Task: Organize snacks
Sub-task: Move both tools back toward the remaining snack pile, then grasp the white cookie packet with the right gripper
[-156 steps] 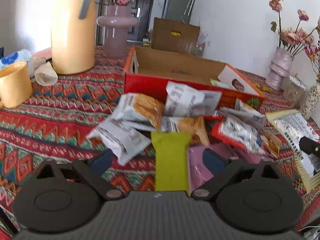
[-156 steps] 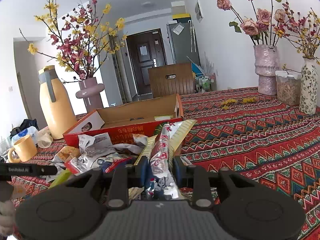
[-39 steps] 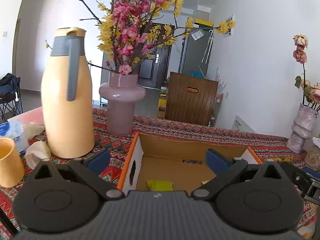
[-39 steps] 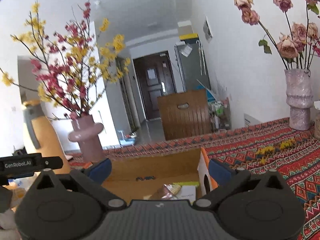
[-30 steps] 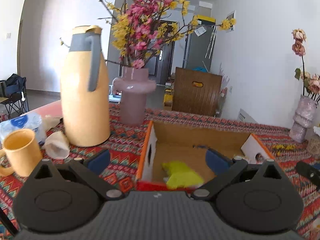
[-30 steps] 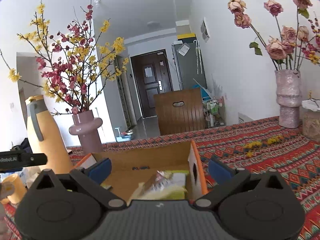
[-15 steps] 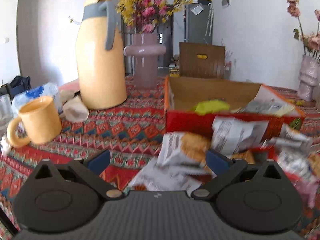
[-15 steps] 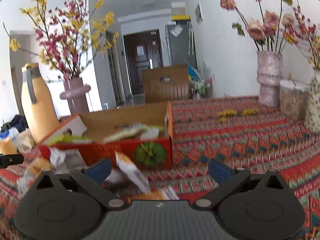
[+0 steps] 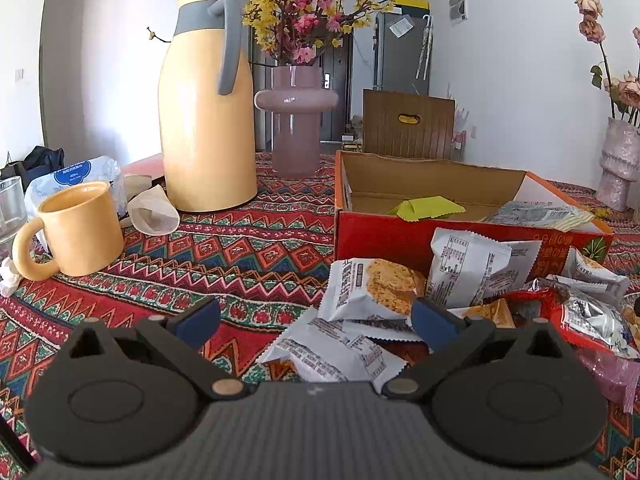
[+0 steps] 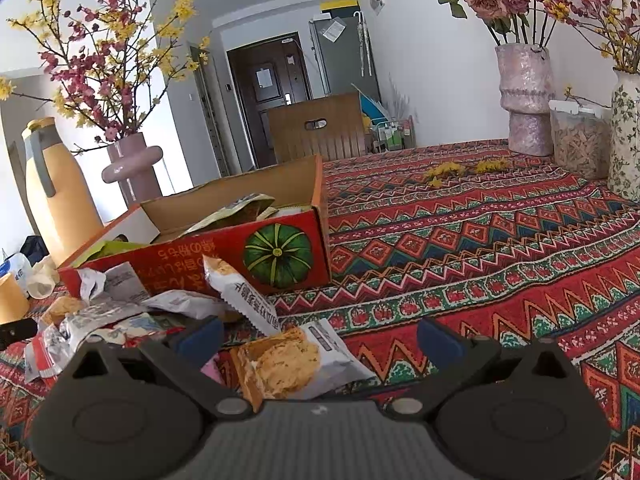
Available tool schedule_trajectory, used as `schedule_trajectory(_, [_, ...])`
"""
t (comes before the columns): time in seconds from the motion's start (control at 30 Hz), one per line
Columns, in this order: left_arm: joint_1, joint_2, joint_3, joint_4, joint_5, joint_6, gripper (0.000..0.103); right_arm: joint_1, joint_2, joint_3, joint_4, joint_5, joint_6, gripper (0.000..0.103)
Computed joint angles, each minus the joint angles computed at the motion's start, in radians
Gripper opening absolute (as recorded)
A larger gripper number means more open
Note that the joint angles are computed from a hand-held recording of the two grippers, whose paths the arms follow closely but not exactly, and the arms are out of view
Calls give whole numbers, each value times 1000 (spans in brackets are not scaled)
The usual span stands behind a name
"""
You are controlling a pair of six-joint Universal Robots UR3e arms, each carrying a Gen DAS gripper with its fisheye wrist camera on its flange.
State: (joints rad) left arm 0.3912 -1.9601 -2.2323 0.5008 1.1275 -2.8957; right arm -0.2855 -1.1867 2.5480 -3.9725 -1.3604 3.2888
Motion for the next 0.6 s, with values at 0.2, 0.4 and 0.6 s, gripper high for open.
schedule_trajectory(0.2, [6,0,-1,-4,-9,-9,103,-4,-10,-9,34,5,1,103])
schedule_trajectory(0.4, [14,3,-2,-8,-19,-12,103,-6,-14,-16,56,10,-3,103])
schedule_trajectory(0.6, [16,5,-1,-14,-21,-19,103,27,-23,-42,105,-32,-11,103])
